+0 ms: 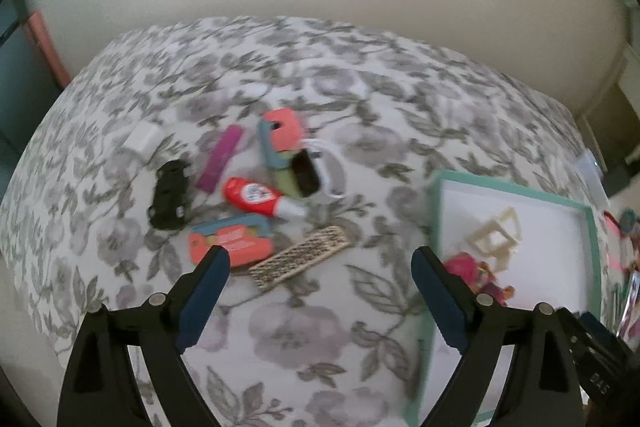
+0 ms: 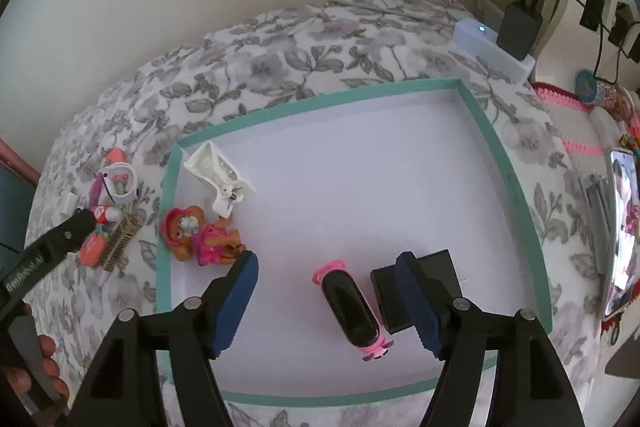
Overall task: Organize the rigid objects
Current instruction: 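Move both open tools back to the pile, left tool toward the black toy car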
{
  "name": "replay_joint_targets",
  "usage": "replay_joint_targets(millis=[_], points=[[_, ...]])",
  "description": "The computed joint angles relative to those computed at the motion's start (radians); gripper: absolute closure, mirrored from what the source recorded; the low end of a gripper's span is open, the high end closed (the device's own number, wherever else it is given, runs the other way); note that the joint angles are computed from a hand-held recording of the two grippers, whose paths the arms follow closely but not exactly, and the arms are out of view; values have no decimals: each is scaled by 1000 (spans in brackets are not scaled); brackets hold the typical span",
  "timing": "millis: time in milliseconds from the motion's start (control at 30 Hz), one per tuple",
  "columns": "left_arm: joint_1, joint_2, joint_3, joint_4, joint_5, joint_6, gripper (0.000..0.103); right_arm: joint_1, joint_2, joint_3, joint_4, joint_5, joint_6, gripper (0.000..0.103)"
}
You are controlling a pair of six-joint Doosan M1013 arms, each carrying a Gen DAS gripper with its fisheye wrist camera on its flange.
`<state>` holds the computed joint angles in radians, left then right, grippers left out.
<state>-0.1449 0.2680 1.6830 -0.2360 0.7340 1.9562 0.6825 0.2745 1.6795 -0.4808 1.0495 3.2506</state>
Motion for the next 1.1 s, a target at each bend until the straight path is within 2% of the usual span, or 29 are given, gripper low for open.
replay_joint_targets(millis=[200,367,500,633,767,900,1100], points=[[23,24,-26,85,-10,-103,11,13,16,-30,-40,36,-3,15],[42,47,-49,139,-26,-159,10,20,35,-58,-68,33,-8,13],[58,76,-73,156,-12,-192,10,26,57,-90,-98,31,-23,2],[70,100,-91,177,2,-219,10,31,81,-122,-127,42,-28,0],[82,118,-106,215,-5,-247,10,28,91,-130,-136,15,-12,0],[95,136,-128,259,1,-316,10,29,102,-146,-147,17,-9,0],[112,158,-167,219,27,-332,10,37,121,-177,-206,33,-18,0]])
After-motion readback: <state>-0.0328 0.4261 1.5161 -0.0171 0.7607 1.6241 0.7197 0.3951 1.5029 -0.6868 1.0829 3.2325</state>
